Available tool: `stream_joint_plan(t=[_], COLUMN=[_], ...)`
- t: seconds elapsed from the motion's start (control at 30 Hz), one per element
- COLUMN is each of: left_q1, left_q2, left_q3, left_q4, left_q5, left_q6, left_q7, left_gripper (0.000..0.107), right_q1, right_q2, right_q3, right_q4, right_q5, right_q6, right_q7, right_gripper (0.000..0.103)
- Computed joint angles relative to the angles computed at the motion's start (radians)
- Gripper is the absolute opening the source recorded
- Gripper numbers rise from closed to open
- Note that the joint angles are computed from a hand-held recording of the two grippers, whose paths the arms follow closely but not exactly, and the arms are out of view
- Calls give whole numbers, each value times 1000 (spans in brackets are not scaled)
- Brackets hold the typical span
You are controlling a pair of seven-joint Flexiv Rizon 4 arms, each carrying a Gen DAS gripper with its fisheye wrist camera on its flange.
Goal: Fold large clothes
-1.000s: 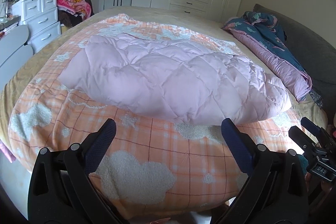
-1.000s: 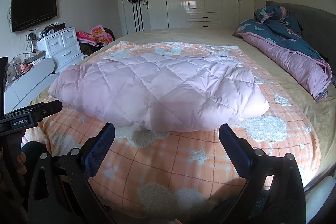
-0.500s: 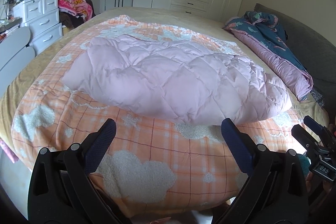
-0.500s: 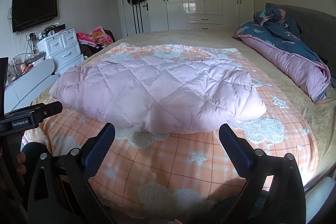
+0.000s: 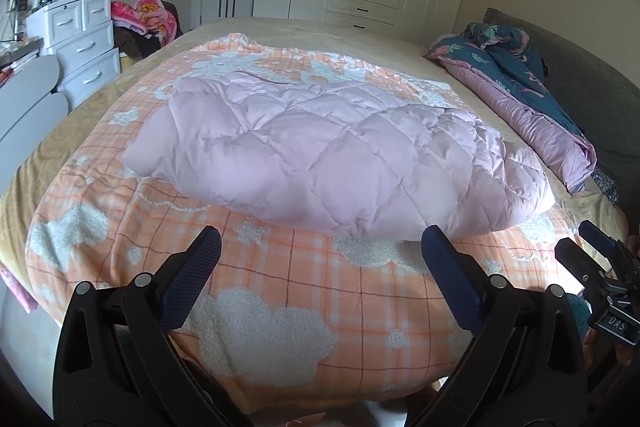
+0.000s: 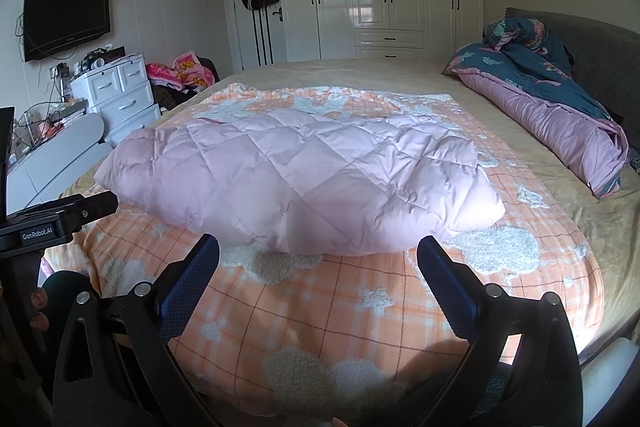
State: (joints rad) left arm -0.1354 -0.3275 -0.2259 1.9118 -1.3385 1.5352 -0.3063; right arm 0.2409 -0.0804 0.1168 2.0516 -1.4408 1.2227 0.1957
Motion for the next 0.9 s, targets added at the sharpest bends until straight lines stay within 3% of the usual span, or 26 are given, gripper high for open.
stream_joint_plan(t=[0.9], left_q1=[-12], left_q2=[4], left_q3=[3], left_q4=[-1], left_q5=[-27], left_q6=[17], left_q7=[25], left_gripper=[94], right_q1=[0], right_q2=[9], right_q3=[4], right_q4=[3], right_q5=[14], right_q6=[-4], right_q7=[-11], right_gripper=[99])
